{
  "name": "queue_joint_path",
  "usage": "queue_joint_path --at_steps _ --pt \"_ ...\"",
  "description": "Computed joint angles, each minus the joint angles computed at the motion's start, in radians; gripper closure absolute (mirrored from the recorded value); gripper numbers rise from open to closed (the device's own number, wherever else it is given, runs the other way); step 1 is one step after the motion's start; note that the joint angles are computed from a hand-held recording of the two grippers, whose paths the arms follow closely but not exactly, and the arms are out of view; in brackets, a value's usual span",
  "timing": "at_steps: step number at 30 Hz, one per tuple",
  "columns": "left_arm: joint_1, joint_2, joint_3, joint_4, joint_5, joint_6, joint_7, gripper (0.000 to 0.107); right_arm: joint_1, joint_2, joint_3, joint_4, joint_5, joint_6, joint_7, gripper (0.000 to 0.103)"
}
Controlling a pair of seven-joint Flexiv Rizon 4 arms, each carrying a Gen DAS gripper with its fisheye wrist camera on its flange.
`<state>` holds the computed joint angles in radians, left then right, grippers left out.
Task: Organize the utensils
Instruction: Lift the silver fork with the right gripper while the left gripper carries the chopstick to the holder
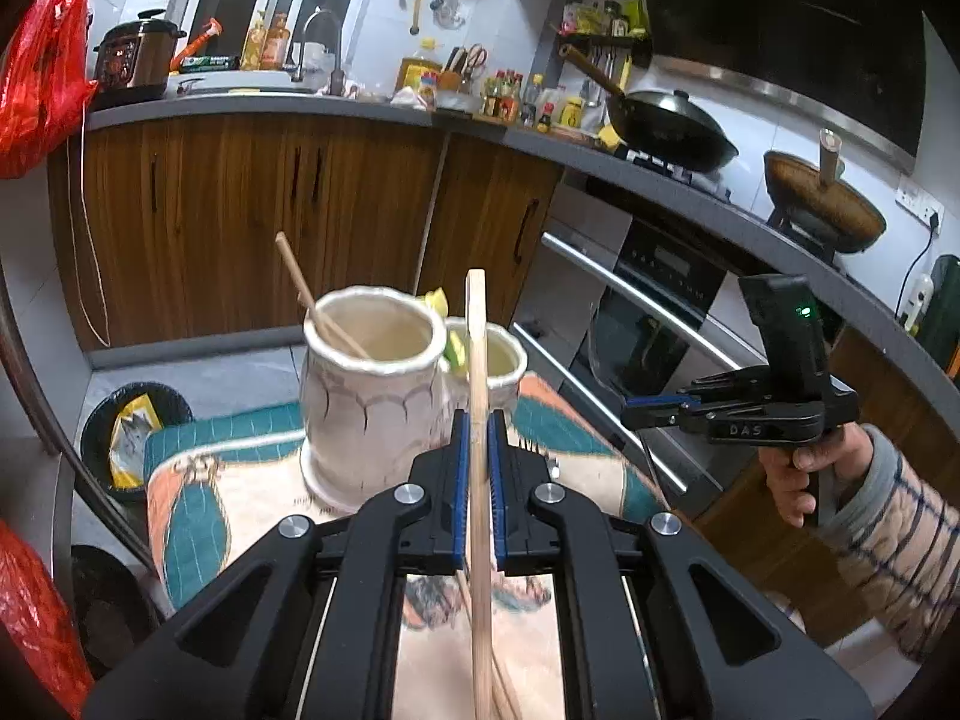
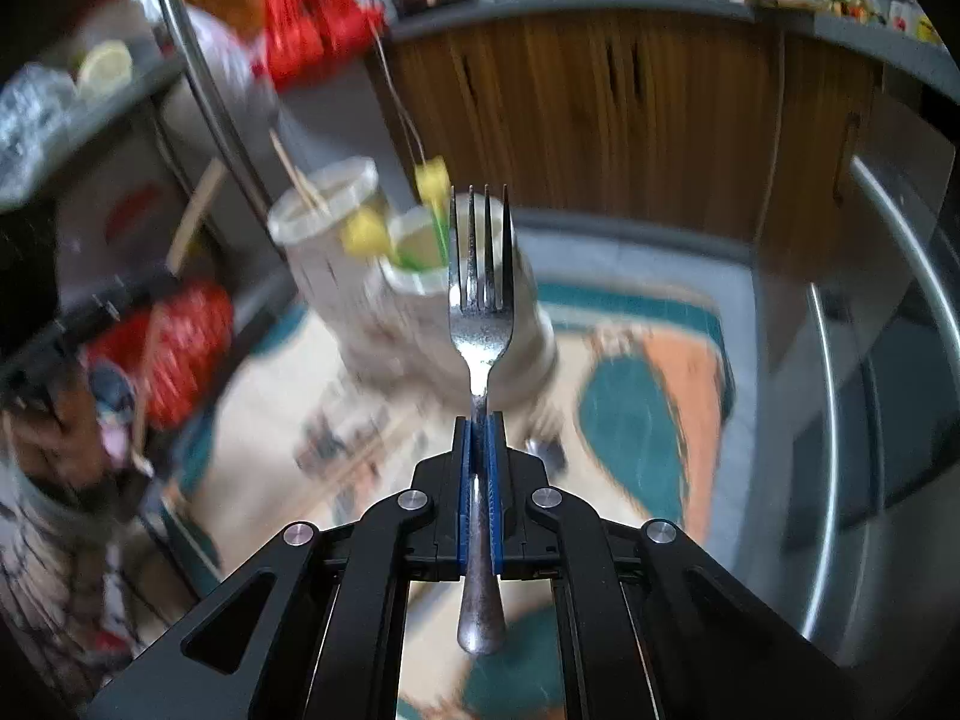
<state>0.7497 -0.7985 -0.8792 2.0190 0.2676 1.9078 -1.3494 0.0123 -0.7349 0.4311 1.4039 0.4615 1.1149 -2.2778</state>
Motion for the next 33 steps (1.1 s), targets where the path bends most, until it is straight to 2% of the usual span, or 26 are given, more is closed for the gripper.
queue_joint_path --at_steps 6,14,23,28,33 --pt "-0.008 -0.041 -0.024 -0.059 0.015 0.031 -0.005 0.101 -0.054 -0.035 0.107 -0.083 0.126 0.047 -0.106 0.097" --pt "-0.013 -0.152 -0.073 -0.193 0.091 0.063 -0.017 0.101 -0.054 -0.104 0.194 -0.197 0.277 0.148 -0.247 0.097" --pt "-0.055 -0.288 -0.115 -0.379 0.146 0.081 -0.003 0.101 -0.01 -0.207 0.219 -0.356 0.316 0.203 -0.319 0.097" --pt "-0.093 -0.353 -0.126 -0.496 0.188 0.098 -0.014 0.101 0.002 -0.243 0.255 -0.393 0.322 0.25 -0.39 0.097" --pt "-0.144 -0.406 -0.11 -0.61 0.244 0.146 -0.054 0.101 0.037 -0.266 0.241 -0.408 0.283 0.293 -0.399 0.097"
